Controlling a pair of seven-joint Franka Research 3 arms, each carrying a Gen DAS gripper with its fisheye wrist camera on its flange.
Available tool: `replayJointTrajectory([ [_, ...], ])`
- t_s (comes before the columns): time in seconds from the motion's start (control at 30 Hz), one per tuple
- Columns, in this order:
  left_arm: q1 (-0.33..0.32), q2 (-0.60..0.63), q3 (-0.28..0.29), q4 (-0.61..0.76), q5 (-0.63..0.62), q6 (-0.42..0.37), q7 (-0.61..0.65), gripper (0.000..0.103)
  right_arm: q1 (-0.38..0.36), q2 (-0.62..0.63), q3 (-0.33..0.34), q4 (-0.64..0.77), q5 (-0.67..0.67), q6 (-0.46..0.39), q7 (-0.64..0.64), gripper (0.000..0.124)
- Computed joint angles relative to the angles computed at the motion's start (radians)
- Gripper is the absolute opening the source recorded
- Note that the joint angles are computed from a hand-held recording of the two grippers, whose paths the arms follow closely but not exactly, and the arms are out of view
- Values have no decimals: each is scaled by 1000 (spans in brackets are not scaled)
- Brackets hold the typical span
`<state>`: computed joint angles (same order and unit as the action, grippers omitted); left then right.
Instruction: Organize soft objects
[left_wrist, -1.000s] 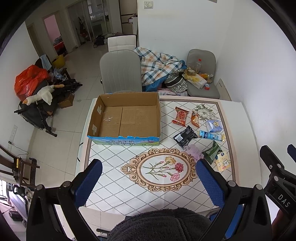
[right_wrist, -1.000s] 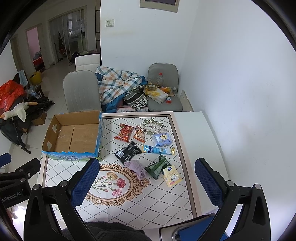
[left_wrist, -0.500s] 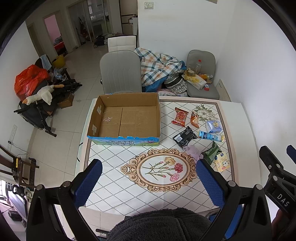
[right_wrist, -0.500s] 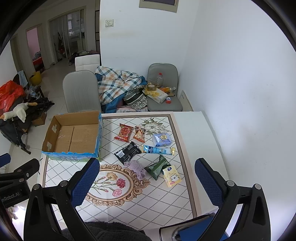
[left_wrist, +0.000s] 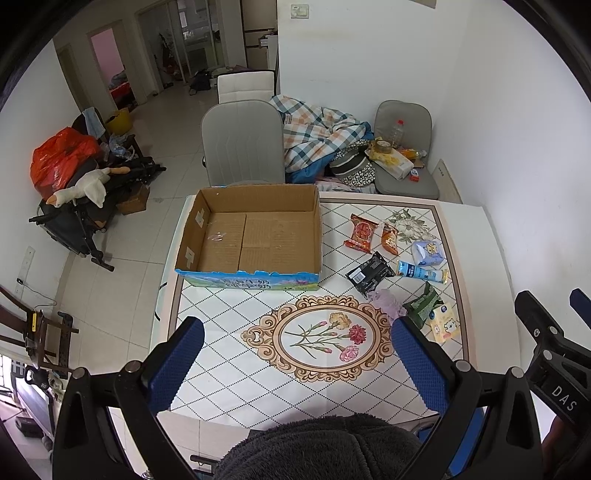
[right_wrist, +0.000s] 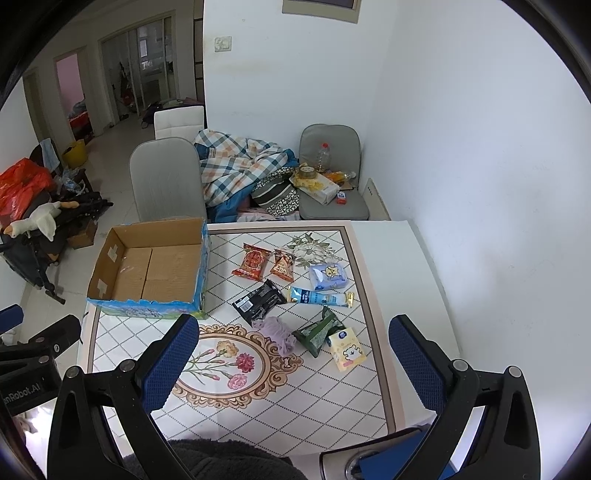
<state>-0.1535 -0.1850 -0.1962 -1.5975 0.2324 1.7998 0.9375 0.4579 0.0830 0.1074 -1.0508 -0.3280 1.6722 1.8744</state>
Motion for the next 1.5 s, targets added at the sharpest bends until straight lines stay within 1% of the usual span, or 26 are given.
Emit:
replayJointTrajectory([
  [0.2,1,-8,1,-7,-1,-3,-6,103,0,2,-1,1,3,0,-3,103],
  [0.33,1,-9,1,-9,-1,-2,-2,103,7,19,0,32,-2,-17,-3,103],
  [0.7,2,-20,4,-28,-11,5,-4,103,12,16,-6,26,1,-12,-1,103],
  [0.8,2,7,7,-23,-25,9,6,103,11,18,-6,24,1,-17,4,103],
  [0.87,4,37,11,-23,-37,27,10,103,0,34,-16,31,9,-29,9,103],
  [0.9,5,62,16,-14,-57,25,18,103,-8,39,-23,24,11,-28,7,103],
  [0.97,10,104,27,-14,-115,56,34,103,-30,56,-41,18,22,-44,0,103],
  [1.1,23,236,33,23,-229,64,64,103,-88,111,-82,-4,55,-88,-33,103],
  [1.23,43,378,17,64,-378,103,98,103,-159,154,-111,-99,121,-65,-99,103],
  [1.27,47,411,10,80,-405,109,106,101,-177,171,-119,-119,133,-56,-119,103],
  [1.33,47,512,-8,146,-444,99,112,84,-201,225,-129,-131,148,-52,-156,103],
  [1.43,37,669,-34,279,-466,49,111,75,-229,303,-140,-149,173,-25,-215,103],
  [1.5,28,759,-46,361,-468,19,102,74,-244,359,-144,-137,201,-35,-248,103],
])
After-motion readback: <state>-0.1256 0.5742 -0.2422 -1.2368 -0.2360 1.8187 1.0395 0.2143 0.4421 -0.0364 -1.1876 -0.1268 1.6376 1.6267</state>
